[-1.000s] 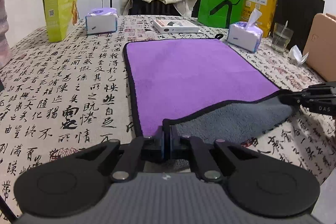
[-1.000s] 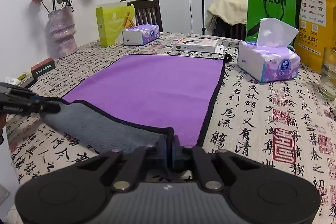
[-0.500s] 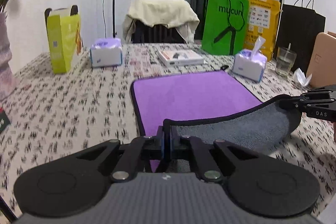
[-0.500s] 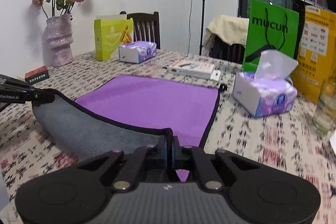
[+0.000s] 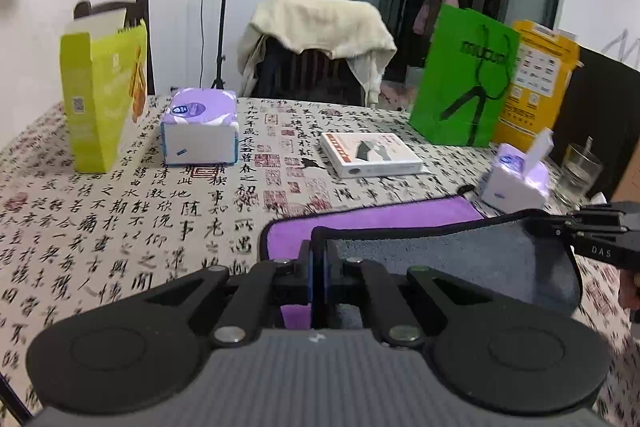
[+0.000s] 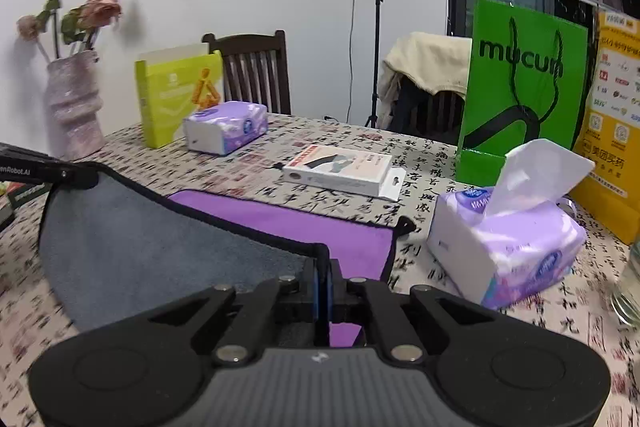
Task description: Fold towel
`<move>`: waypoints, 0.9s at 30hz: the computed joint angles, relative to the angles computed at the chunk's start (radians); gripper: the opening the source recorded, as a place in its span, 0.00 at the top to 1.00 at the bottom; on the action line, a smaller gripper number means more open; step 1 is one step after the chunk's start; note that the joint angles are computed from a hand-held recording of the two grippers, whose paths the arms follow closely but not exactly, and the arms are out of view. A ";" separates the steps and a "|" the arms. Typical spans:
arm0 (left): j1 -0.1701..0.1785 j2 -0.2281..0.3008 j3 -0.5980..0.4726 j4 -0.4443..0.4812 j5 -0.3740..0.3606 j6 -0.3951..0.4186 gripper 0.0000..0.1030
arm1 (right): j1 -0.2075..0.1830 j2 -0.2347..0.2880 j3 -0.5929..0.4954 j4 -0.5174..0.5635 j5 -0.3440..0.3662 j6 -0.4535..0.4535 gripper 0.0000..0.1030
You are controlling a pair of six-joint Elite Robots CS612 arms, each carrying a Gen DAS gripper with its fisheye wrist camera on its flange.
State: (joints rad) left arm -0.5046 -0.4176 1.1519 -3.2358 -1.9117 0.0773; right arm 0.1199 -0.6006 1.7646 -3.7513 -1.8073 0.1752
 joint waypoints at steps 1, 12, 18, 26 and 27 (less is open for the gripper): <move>0.000 0.012 -0.031 0.028 -0.001 0.000 0.95 | -0.007 0.003 -0.011 0.011 0.006 0.000 0.96; -0.007 0.142 -0.310 0.241 0.031 -0.004 0.95 | -0.053 0.055 -0.160 0.176 0.010 -0.049 0.96; -0.011 0.201 -0.401 0.275 0.066 0.007 0.77 | -0.052 0.085 -0.228 0.285 -0.043 -0.037 0.89; -0.008 0.155 -0.298 0.162 0.082 0.053 0.13 | -0.056 0.082 -0.211 0.239 -0.054 0.003 0.46; -0.008 0.145 -0.281 0.160 0.082 0.059 0.10 | -0.054 0.077 -0.204 0.224 -0.054 0.001 0.37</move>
